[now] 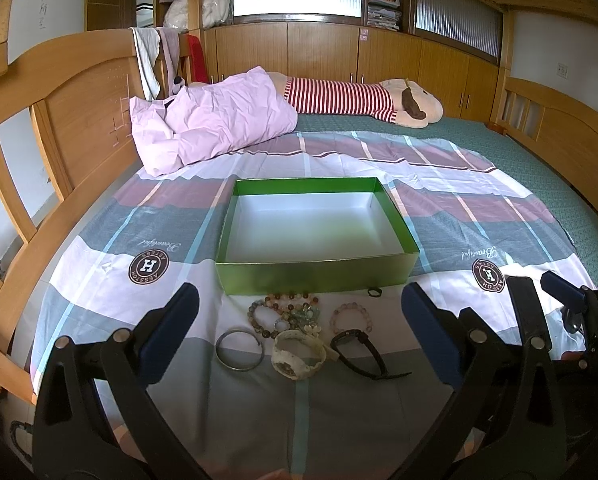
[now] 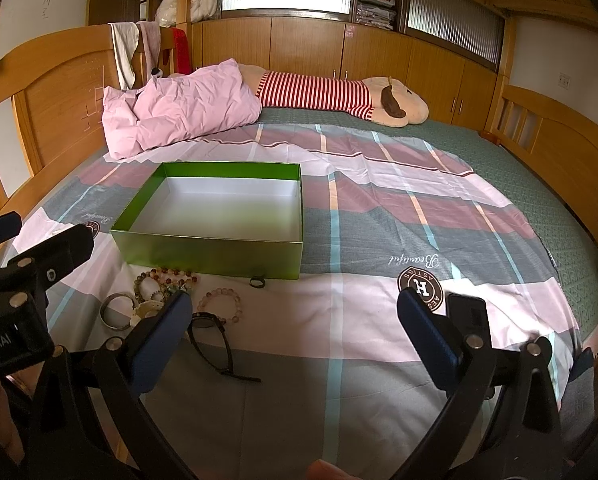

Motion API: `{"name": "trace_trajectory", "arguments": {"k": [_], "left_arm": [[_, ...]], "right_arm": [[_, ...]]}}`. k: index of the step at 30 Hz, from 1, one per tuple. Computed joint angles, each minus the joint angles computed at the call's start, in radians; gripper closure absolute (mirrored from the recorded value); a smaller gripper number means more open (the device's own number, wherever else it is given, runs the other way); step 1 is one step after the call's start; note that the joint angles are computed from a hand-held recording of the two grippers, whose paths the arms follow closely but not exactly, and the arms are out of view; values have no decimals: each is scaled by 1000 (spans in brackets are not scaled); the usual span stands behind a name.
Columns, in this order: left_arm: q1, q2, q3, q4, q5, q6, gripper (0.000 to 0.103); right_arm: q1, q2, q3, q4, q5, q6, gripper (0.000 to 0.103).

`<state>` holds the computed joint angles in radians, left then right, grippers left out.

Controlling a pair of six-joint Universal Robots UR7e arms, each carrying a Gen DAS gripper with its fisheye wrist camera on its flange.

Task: Organize jewelry

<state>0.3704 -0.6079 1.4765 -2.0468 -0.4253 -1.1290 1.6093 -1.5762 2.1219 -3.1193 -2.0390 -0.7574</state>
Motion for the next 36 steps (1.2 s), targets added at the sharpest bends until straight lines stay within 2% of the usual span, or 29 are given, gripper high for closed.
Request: {"name": "trace_trajectory", "arguments": {"k": [29, 31, 32, 33, 34, 36], "left_arm": [[-3, -8, 24, 4, -10, -20, 3], [1, -10, 17, 60, -21, -60, 3], [2, -7, 17, 94, -25, -97, 3], [12, -9, 34, 110, -31, -128, 3], [17, -17, 51, 93, -47, -129, 3], [27, -30, 73, 27, -81, -91, 3]], "right_arm": [[3, 12, -26, 18, -6, 4, 2], [5, 19, -34, 22, -30, -3, 2], [4, 45, -39, 9, -80, -18, 2], [4, 48, -42, 10, -88, -19, 2], [-17, 80, -46, 2, -128, -37, 2], [-39, 77, -54, 87, -120, 13, 2]]}}
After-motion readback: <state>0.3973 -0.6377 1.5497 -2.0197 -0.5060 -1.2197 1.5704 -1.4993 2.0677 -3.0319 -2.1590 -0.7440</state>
